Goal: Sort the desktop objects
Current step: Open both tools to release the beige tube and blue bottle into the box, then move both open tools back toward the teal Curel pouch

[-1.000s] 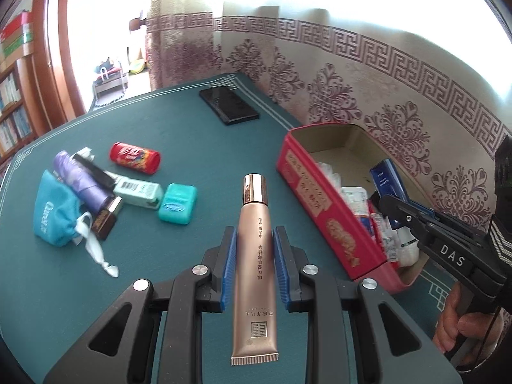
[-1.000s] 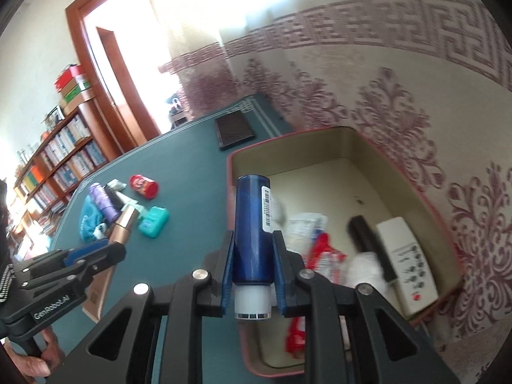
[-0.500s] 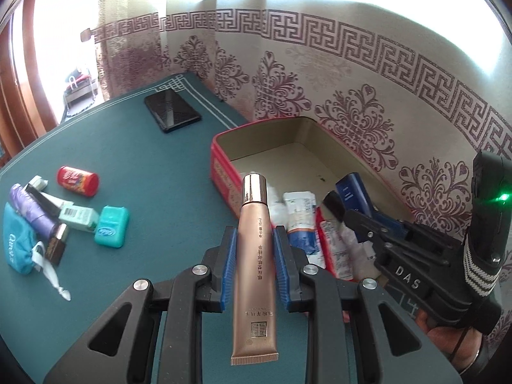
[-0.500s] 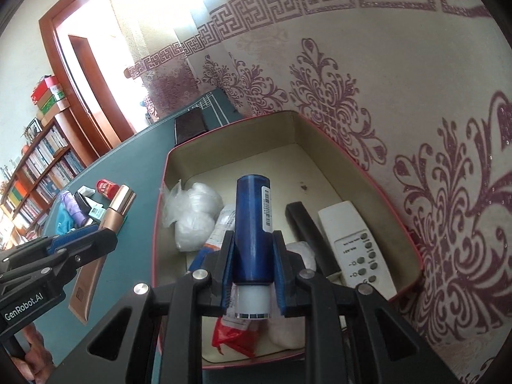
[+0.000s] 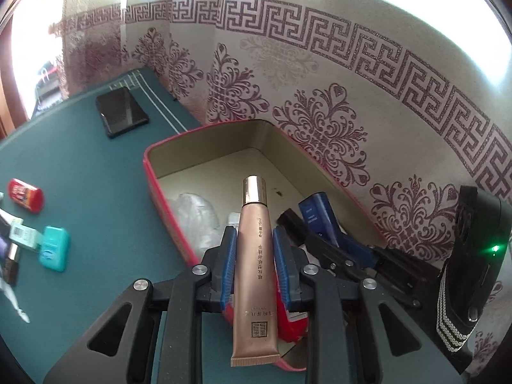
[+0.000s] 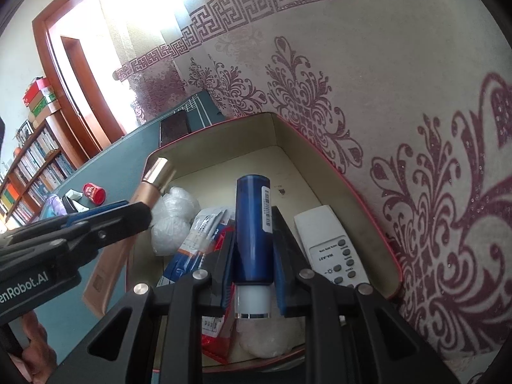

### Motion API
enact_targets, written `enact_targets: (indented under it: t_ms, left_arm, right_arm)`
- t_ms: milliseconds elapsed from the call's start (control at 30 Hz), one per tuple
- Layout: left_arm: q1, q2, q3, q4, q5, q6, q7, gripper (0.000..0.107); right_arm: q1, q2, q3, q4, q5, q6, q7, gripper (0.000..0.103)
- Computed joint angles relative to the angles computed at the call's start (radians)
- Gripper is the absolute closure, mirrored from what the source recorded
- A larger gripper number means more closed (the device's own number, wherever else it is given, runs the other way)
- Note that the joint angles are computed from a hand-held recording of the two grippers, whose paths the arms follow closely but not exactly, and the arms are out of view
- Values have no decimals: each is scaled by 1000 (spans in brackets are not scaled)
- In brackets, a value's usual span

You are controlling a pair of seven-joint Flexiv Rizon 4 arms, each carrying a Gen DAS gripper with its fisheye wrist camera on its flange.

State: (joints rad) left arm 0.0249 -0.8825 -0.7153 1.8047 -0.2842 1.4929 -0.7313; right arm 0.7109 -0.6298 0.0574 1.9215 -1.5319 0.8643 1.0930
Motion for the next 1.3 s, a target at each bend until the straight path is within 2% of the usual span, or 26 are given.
enact_targets:
  t_ms: [167,300,533,667,767,867,900,1000,1300]
  left_arm:
    - [0,-10,-4,-13,-26,-34,-2,80]
    - [0,-10,0,-11,-37,-10,-12,62]
    - [1,-2,23,-13,-31,0,-45,59]
    - [-2,2,39,-10,-24,17,-62,49]
    - [-3,5,51,-10,-16,23,-76,48]
    - [-3,9,63,-10,-10,30,-91,48]
    - [0,10,64,-9,-8,30,-95,48]
    - [4,14,73,-8,-6,30,-109,48]
    - [24,18,91,0,2,42,-141,48]
  right_arm:
    - [-7,4,2,10,4,5,18,79]
    - [-9,2,1,9,5,8,22,79]
    - [-6,5,1,9,-5,1,36,78]
    - [-5,6,1,8,-10,-3,39,78]
    - [-2,11,1,10,-22,-14,53,74]
    - [8,14,5,7,-12,-44,42,56]
    - [12,13,7,3,0,-57,31,54]
    - [27,12,7,-6,20,-86,-2,54]
    - [35,8,5,-22,7,-90,7,54]
